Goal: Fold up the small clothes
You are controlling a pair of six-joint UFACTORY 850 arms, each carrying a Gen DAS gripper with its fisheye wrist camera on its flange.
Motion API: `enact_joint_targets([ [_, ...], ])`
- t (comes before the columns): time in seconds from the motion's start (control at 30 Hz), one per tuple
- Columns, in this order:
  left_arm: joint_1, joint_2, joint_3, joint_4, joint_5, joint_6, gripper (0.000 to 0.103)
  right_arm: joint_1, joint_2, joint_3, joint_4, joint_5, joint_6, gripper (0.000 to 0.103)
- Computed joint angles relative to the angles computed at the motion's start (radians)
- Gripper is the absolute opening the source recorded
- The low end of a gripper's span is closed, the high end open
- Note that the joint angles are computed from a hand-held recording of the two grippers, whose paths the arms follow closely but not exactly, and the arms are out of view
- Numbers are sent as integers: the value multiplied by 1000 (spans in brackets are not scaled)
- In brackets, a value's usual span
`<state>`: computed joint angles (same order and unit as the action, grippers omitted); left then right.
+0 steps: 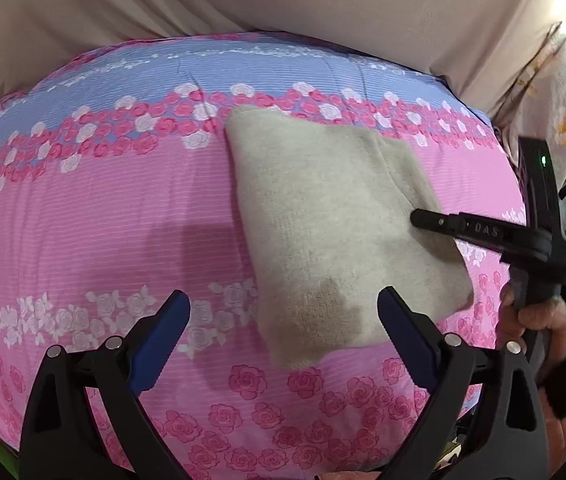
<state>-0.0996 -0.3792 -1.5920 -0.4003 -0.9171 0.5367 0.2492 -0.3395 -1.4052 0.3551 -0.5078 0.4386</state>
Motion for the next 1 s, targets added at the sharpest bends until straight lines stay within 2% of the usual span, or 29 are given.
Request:
enact_joint_targets([
  [0.03, -3, 4, 3, -2, 4, 10, 93, -2, 39, 27, -27, 41, 20, 12],
  [0.1, -6, 10, 7, -6, 16, 23, 93, -4, 85, 61, -101, 58, 80, 12],
  [0.17, -8, 11, 13, -6, 22, 25, 93, -15, 84, 89, -124, 23, 89, 12],
  [0.23, -11, 3, 14, 1, 12, 8, 93, -34, 45, 111, -37, -40, 12, 16],
  [0.27, -12, -2, 13, 6, 4, -1, 93, -39, 45, 132, 3, -35, -7, 17],
  [0.3, -14, -7, 9, 12, -2, -11, 93, -37, 64, 154, 18, -1, 3, 18],
  [0.33, -17, -11, 7, 24, -7, -20, 92, -34, 87, 157, -2, 20, 46, 23],
  [0.4, -22, -7, 11, 34, 3, -20, 92, -22, 141, 162, -116, 82, 178, 25],
  [0.47, -26, 0, 20, 29, 21, -13, 92, -14, 152, 128, -135, 107, 168, 25],
  [0.53, -35, -4, 18, 38, 26, -14, 93, -5, 108, 44, -141, 63, 113, 24],
  [0.6, -47, -10, 13, 40, 25, -12, 93, -4, 17, -61, -79, -3, -10, 24],
  [0.7, -65, -9, 16, 51, 39, -5, 92, -5, -120, -193, -203, -125, 24, 23],
  [0.73, -74, -7, 19, 58, 48, 0, 92, -14, -188, -245, -239, -192, 38, 21],
  [0.77, -81, -5, 23, 66, 56, 1, 93, -27, -223, -261, -232, -218, 34, 16],
  [0.83, -95, -2, 30, 89, 71, -4, 93, -53, -211, -234, -173, -185, 20, 15],
  [0.9, -107, 1, 37, 112, 83, -13, 93, -52, -172, -224, -193, -179, 65, 18],
  [0.97, -113, 2, 42, 130, 87, -30, 92, -34, -105, -183, -247, -151, 108, 25],
  [1.0, -113, 1, 43, 131, 84, -33, 92, -26, -50, -128, -247, -124, 113, 34],
])
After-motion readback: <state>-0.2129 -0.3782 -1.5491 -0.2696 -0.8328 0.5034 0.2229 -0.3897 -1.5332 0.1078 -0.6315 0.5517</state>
